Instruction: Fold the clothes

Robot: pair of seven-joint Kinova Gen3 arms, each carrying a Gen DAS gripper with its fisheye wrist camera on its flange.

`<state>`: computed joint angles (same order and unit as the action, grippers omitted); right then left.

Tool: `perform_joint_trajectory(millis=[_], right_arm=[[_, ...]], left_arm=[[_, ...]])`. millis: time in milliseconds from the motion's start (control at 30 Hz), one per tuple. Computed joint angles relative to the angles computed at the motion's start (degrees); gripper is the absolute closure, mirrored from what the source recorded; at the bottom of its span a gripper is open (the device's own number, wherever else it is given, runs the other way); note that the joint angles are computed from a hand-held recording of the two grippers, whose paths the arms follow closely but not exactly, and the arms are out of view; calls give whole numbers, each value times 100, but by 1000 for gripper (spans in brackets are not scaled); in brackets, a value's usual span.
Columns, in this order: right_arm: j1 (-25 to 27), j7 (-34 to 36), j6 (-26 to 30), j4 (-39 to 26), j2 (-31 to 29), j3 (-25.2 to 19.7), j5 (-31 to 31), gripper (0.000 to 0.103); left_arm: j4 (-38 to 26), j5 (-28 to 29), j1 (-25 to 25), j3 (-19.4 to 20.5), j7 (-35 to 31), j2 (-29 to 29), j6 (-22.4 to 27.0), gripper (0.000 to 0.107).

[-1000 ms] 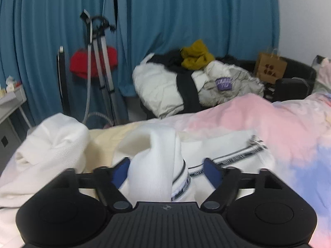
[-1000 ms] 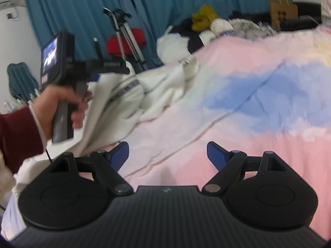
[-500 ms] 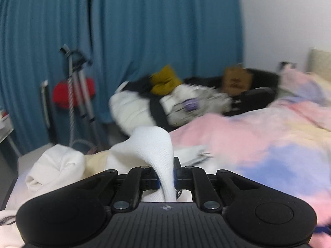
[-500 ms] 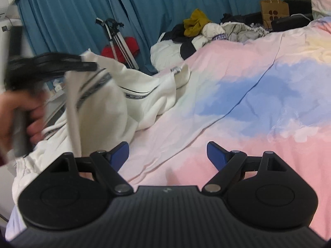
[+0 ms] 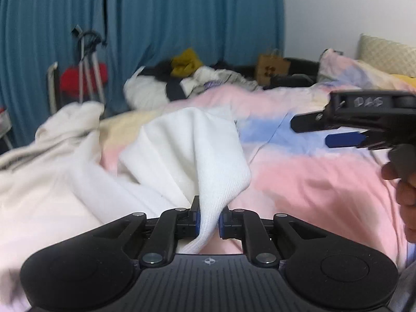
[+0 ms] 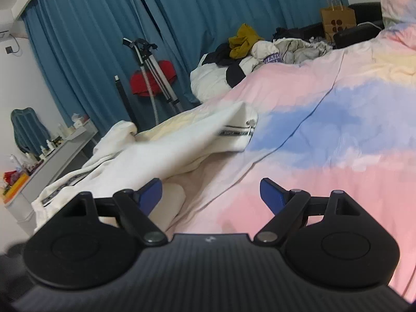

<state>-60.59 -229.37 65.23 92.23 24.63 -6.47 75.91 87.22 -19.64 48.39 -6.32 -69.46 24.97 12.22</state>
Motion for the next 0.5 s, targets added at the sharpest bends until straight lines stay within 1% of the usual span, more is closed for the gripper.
perform_joint_trajectory(millis=[33, 100, 200, 233, 300, 400, 467, 500], right_arm=[[-21, -125, -40, 64, -25, -9, 46, 19], [14, -388, -234, 231, -119, -28, 228, 19], [189, -532, -515, 329, -234, -73, 426, 19], [302, -515, -673, 296, -251, -81, 454, 19], [571, -475, -1079, 197, -263, -65, 466, 19], [960, -344, -1663, -82, -105, 67, 435, 19], [1208, -261, -2057, -338, 90, 216, 364, 24], [1330, -118, -2171, -541, 242, 302, 225, 28]], left_arm=[[-45, 48, 52, -71, 110, 18, 31, 95], [-95, 349, -71, 2, 422, 5, 87, 94], [42, 695, -242, 97, 834, -42, -94, 94], [58, 770, -323, 166, 872, -42, -129, 94], [105, 777, -442, 287, 770, -59, -186, 94], [145, 849, -662, 506, 548, -81, -330, 94], [172, 934, -815, 646, 363, -22, -597, 94], [190, 999, -975, 818, 215, 18, -740, 94]])
